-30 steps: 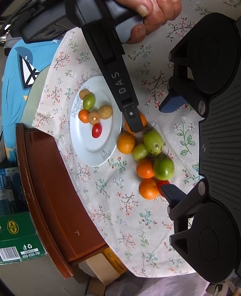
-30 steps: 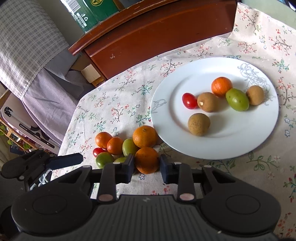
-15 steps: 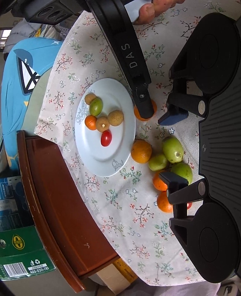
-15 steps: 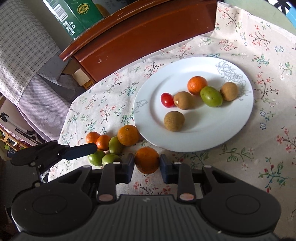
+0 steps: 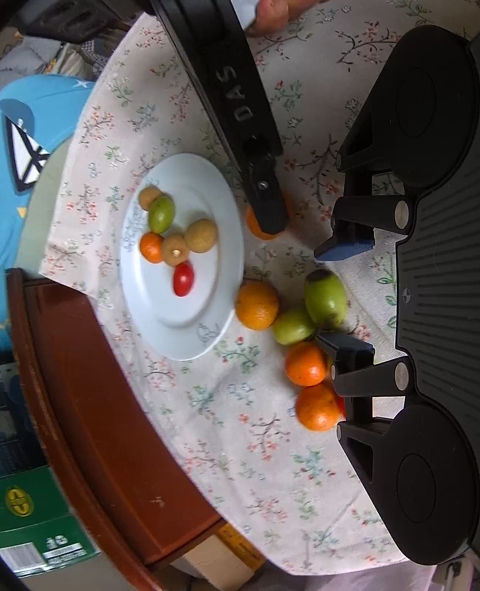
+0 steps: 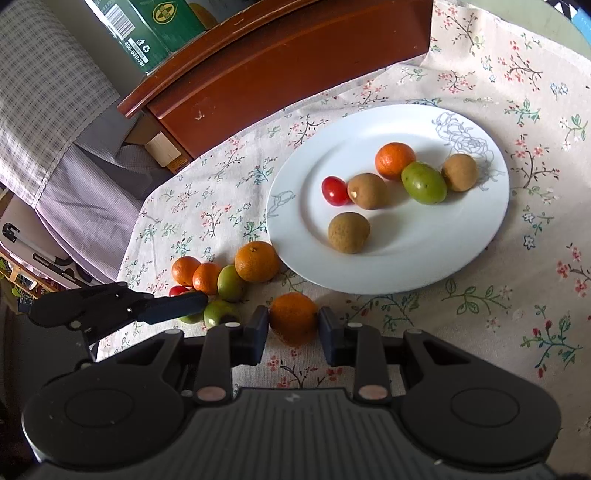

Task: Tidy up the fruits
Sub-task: 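Grasp an orange tangerine with the right tool while the left tool grasps a green fruit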

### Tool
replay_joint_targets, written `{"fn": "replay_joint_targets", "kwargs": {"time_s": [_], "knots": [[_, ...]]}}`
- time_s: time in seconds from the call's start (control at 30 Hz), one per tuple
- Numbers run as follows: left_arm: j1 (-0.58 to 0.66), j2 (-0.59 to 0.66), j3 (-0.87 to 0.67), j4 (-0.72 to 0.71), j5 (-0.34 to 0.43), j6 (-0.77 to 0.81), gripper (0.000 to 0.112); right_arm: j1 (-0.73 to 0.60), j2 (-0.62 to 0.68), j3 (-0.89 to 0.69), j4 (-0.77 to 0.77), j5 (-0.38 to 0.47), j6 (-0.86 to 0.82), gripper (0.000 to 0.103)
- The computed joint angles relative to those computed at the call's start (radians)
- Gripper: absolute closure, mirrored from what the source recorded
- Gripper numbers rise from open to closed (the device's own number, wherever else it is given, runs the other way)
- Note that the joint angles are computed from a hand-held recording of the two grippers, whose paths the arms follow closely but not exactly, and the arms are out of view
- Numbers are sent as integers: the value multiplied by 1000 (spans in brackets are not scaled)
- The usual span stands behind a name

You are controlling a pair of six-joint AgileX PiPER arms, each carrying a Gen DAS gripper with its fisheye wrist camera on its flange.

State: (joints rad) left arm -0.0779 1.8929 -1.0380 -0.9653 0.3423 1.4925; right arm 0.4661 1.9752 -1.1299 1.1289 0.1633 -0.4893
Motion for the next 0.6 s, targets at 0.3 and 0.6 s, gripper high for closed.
{"fn": "replay_joint_targets", "kwargs": {"time_s": [0.3, 0.6], "knots": [[4, 7, 13, -86, 9, 90, 81, -3, 1, -2, 10, 11, -14, 73], [-13, 17, 18, -189, -29, 193, 75, -1, 5, -5, 0, 9, -6, 73]]}}
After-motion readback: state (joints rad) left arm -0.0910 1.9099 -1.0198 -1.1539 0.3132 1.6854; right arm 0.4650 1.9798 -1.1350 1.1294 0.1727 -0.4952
